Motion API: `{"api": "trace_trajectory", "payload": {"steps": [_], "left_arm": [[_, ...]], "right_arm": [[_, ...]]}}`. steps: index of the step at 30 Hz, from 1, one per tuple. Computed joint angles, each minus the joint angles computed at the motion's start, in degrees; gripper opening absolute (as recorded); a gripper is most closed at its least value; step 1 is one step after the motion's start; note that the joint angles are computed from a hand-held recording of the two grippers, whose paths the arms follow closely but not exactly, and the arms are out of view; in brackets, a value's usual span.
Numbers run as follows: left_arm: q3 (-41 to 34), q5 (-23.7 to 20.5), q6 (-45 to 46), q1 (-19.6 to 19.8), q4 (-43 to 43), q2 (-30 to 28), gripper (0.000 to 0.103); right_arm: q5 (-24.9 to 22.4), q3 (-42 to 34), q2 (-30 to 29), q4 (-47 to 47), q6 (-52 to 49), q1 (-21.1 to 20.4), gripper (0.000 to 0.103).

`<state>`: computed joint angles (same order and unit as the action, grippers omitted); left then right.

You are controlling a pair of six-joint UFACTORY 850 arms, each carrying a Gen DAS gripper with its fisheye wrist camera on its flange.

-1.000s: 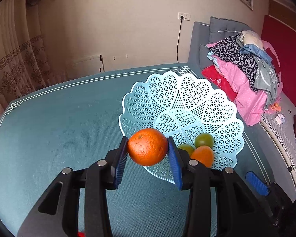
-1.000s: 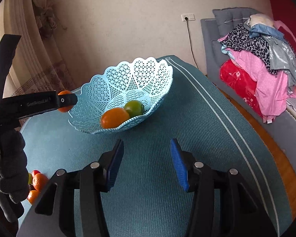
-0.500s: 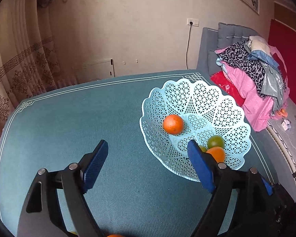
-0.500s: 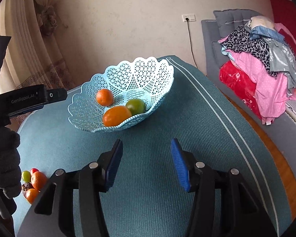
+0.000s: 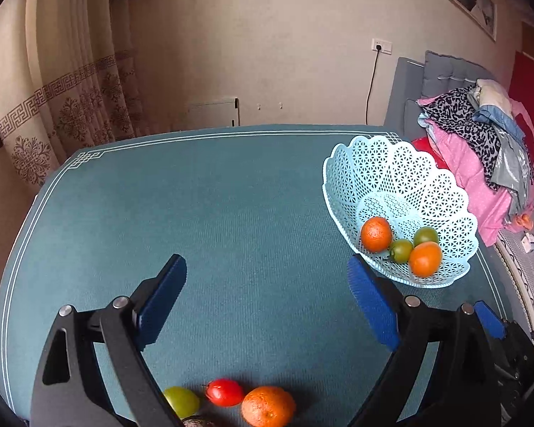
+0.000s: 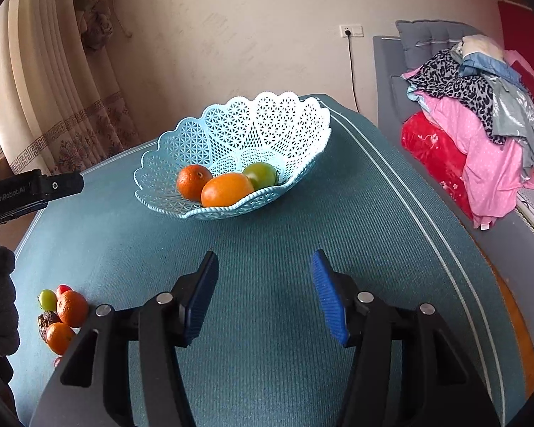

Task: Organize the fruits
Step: 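Grasp a red tomato with the right tool while the left tool returns toward the pile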

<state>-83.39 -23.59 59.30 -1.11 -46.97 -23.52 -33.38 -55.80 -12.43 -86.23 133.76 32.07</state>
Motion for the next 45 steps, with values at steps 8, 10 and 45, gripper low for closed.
{"api": "trace_trajectory", "payload": {"steps": [8, 10, 45], "left_arm": [[1.9, 2.2, 0.6, 2.7, -1.6, 2.0, 0.093], [2.5, 2.9, 1.6, 3.5, -2.5, 2.6, 0.093], [10.5, -1.8, 7.8, 14.1, -7.0, 6.6, 0.093]], "right_arm": [[0.9, -0.1, -0.1, 1.5, -1.2, 1.2, 0.055], [1.2, -0.2, -0.1, 1.7, -1.3, 1.5, 0.055], [14.0, -9.7, -7.4, 7.1, -17.0, 11.7, 0.053]]}}
